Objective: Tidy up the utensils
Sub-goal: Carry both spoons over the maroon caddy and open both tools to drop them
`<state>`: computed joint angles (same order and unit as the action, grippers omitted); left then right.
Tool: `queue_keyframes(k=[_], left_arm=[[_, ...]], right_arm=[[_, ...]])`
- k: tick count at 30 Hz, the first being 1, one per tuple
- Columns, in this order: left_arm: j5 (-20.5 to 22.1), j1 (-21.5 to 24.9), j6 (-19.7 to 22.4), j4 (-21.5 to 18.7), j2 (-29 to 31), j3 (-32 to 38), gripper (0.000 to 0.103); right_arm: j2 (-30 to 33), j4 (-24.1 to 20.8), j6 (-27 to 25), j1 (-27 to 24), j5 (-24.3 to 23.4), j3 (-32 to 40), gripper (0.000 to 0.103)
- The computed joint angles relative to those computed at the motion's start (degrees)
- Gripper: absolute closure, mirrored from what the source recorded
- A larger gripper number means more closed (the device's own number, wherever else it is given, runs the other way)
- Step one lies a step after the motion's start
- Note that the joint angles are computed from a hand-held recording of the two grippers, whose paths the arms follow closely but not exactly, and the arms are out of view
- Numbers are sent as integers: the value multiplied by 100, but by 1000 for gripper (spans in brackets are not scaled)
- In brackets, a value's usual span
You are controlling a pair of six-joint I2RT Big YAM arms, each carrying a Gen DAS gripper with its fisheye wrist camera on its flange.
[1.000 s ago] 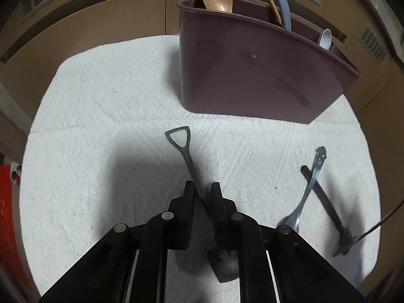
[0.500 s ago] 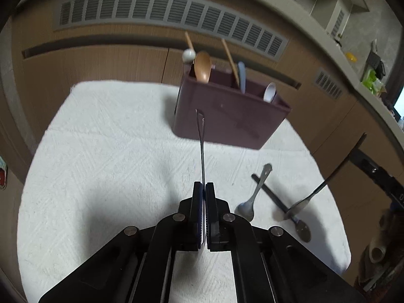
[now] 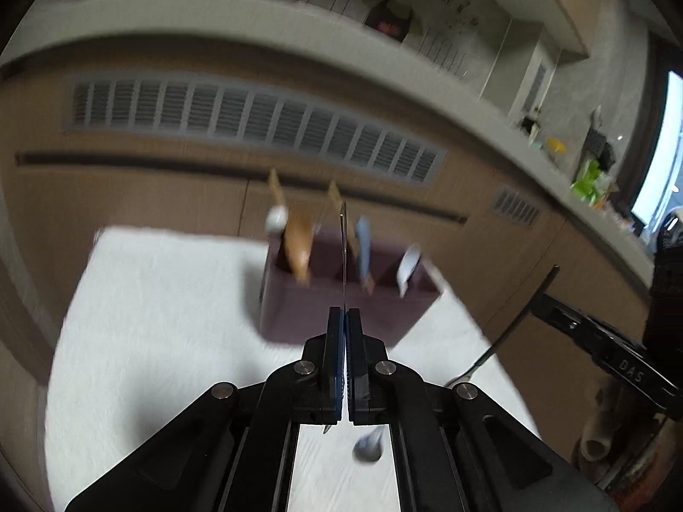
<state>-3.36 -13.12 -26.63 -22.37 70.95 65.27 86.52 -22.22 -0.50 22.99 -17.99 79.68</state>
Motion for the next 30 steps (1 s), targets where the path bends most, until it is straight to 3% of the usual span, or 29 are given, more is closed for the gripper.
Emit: queue_keyframes(k=[4, 8, 16, 18, 21, 23, 25, 27, 30], left_arm=[[261, 188, 305, 143, 135, 690, 103], [60, 295, 662, 393, 579, 1295, 103], [747, 646, 336, 91, 1604, 1796, 102], [972, 677, 303, -80, 1790, 1835, 101], [1271, 703, 216, -66, 1932, 1755, 94], [1242, 682, 182, 85, 1880, 1596, 70], [1089, 638, 128, 367, 1722, 1361, 52], [903, 550, 142, 425, 1554, 1173, 50], [535, 367, 277, 201, 1319, 929, 50]], right_arm=[[107, 14, -21, 18, 24, 784, 93], [539, -93, -212, 155, 419, 1590, 93], [1547, -459, -371, 361, 923, 2318, 93], [1827, -758, -283, 346, 812, 2517, 92], [2309, -1666, -167, 266, 356, 3068, 92], [2347, -1727, -122, 231, 357, 3027, 92], [2164, -1501, -202, 237, 640, 2692, 91], [1923, -1317, -337, 216, 632, 2321, 90], [1521, -1217, -561, 151, 454, 1726, 83]])
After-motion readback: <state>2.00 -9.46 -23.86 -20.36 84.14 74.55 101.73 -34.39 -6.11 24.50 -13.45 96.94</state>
